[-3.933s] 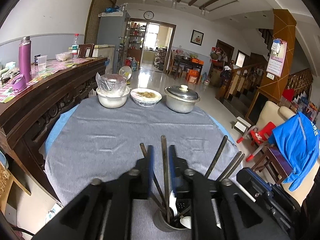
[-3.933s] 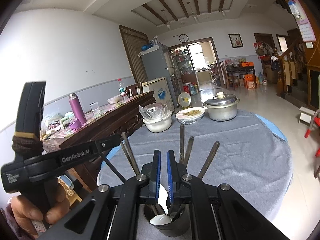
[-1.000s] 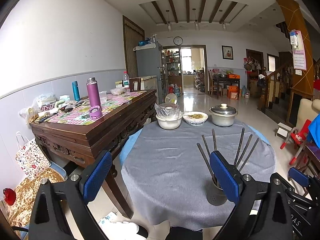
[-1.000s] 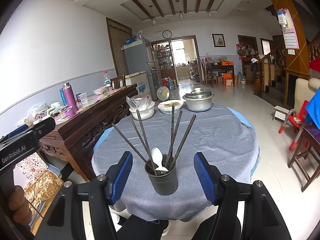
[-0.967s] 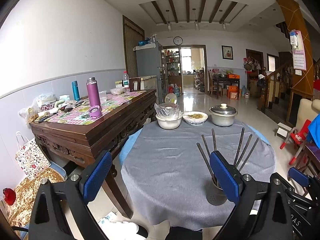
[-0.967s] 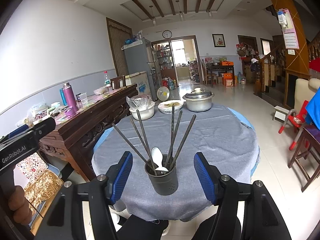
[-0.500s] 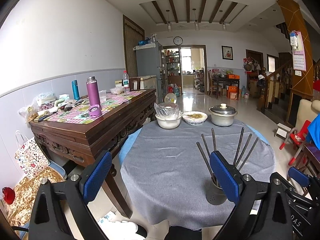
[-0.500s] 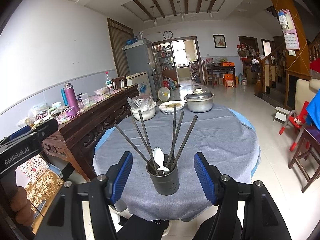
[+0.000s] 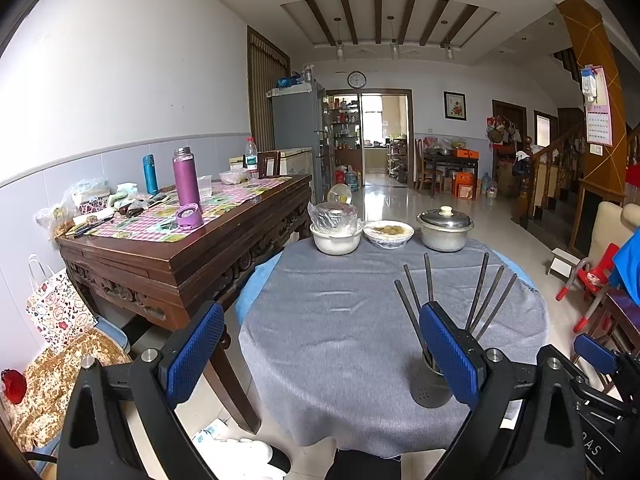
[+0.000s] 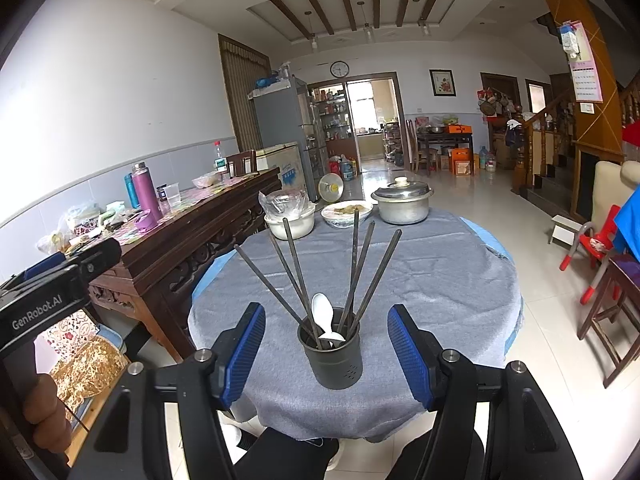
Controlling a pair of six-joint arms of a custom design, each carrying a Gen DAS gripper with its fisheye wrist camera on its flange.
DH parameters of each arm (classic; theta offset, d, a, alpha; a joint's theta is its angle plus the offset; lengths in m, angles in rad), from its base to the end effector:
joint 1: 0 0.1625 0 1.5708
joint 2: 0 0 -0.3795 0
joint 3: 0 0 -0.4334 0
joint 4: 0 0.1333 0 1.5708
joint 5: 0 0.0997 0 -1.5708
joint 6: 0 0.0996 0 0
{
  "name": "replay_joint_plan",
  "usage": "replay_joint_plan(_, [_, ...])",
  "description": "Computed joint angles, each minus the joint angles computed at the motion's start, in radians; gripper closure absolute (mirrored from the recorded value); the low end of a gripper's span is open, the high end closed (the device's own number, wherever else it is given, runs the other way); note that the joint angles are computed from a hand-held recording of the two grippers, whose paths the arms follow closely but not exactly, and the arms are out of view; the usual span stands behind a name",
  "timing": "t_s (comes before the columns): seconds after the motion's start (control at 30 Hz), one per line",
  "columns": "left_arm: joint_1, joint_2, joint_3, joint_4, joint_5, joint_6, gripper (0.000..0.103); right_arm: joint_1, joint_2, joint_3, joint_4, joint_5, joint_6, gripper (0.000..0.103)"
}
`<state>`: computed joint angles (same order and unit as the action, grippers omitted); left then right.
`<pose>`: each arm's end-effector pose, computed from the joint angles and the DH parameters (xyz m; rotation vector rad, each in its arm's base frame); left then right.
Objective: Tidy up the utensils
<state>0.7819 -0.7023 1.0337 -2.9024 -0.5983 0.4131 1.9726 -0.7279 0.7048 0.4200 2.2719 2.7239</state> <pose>-0.4162 -0.7171 0.3202 0.6661 2.0112 -1.2936 0.3562 -0.6617 0.3036 0.3657 -2.1156 1.3815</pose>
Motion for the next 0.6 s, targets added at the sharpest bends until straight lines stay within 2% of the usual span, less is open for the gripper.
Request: replay_joint_plan(0.6, [0.003, -0.012, 0.012, -0.003, -0.005, -0.012, 0.005, 0.004, -0.002, 0.011, -0.016, -0.008, -0.017, 0.035])
